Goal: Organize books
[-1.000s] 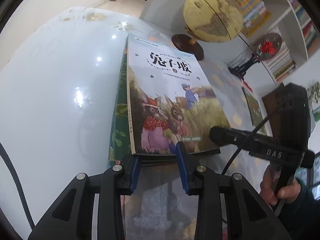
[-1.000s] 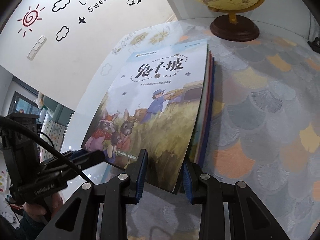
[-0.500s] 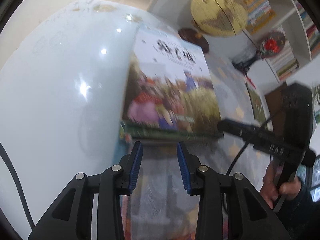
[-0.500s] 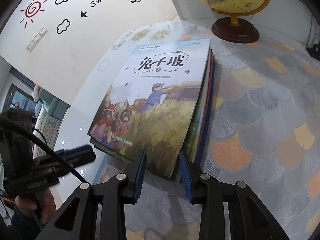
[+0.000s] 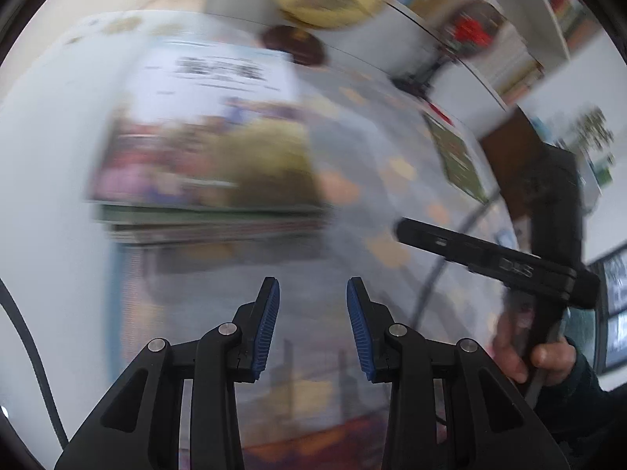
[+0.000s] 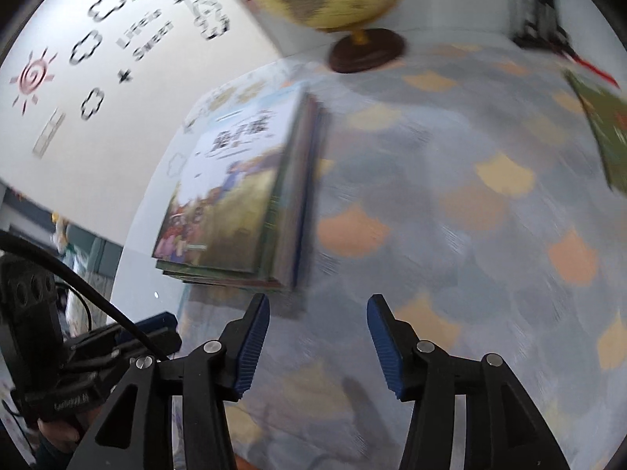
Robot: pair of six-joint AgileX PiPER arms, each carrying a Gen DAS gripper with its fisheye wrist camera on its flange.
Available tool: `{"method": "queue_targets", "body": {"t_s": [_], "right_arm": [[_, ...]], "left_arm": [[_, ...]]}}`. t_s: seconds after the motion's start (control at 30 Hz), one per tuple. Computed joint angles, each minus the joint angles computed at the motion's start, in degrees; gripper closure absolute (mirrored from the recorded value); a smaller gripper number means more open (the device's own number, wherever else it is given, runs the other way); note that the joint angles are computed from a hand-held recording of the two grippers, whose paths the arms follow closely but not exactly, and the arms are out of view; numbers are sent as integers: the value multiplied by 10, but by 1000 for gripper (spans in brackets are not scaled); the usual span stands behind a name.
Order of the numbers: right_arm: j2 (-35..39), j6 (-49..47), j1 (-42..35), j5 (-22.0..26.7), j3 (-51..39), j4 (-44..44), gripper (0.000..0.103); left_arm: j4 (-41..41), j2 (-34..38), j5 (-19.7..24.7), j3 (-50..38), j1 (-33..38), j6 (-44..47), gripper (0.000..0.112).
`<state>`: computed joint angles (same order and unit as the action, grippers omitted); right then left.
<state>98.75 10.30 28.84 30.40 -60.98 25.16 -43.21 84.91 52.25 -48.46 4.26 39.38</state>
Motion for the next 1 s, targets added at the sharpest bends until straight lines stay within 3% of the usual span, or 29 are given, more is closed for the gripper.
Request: {"method": "queue_targets", "body": {"t_s": [0.13,0.27,0.43,0.77,0.87,1.0], "right_arm": [[-43,-30,-53,-1,78,53,53],[-79,35,-80,29,103,-63,53],[-141,-97,-189,69,142,-6,49],[-136,-323,-527,177,139,21,48],[-117,-363,-593,196,107,14,48],[-73,-387,-646,214,46,14,47]], "left_arm": [[9,-15,-24,11,-127,-61,79],[63,-12,-72,-5,-272,-174,79],[139,20,-97,-77,-407,-330,79],[226,198,-85,-327,-506,-474,78],[280,242,-85,-421,-530,-483,80],[322,343,-24,-597,-537,-505,78]]}}
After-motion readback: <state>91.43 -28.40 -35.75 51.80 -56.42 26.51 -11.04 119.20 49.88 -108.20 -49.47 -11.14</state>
